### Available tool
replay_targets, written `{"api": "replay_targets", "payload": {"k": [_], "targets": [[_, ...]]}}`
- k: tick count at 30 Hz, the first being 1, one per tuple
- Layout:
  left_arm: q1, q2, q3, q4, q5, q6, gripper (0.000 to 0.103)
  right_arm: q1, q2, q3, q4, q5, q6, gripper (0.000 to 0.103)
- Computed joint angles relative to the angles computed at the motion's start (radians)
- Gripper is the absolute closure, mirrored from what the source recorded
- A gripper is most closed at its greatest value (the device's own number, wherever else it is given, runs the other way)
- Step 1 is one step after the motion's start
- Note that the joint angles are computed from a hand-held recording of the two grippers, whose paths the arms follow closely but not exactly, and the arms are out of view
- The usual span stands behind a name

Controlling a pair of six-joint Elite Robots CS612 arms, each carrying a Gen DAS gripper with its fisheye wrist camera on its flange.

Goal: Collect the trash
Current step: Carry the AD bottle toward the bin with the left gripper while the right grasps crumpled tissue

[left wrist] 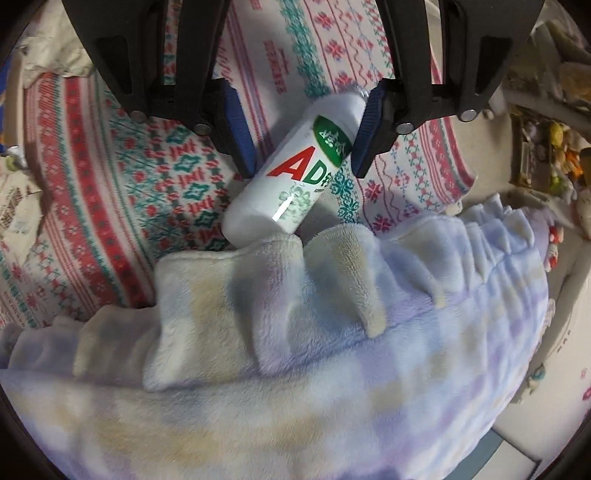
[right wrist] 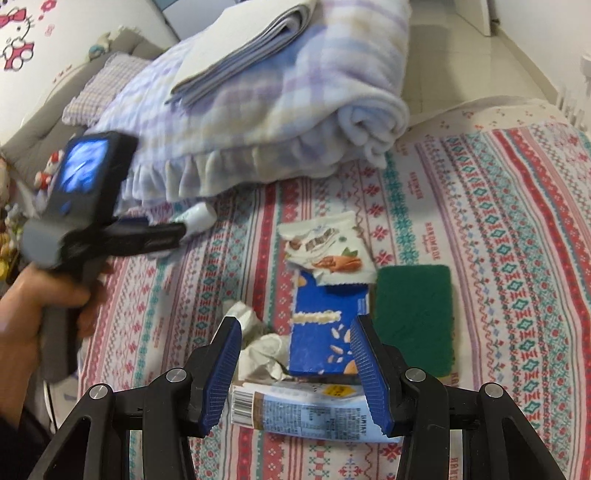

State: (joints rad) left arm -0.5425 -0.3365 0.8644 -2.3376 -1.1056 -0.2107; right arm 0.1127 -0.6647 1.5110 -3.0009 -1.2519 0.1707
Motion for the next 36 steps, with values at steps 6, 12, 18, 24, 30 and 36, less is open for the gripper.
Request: {"api": "replay_targets", "payload": {"k": [6,12,18,24,30,36], "targets": [[0.034,-0.046,0.093,-0.116,-0.112,-0.063,0.061,0.026,0.026,-0.046,0.085,0.002,-0.086,0.043],[0.069,-0.133,0.272,-0.268,-0.231,-0.168,0.062,0.059,0.058,-0.095,0.148,-0.027,-0.167,0.043],[0.083,-0.244,0.504,-0.453,-0.288,-0.254,0.062,0.098,0.085,-0.139,0.194,-0.104,-0.264,0.043],[0.062,-0.347,0.703,-0.577,-0.319,-0.348,0.062,0.103,0.099,-0.160,0.229,-0.143,-0.258,0.073],[0.064,-0.427,0.868,-0.704,-0.356,-0.423,0.062,0.069,0.070,-0.113,0.104,-0.026,-0.128,0.080],[0.101,-0.467,1.006,-0.879,-0.383,-0.533,0.062,0.064,0.048,-0.083,0.024,0.030,-0.047,0.080]]}}
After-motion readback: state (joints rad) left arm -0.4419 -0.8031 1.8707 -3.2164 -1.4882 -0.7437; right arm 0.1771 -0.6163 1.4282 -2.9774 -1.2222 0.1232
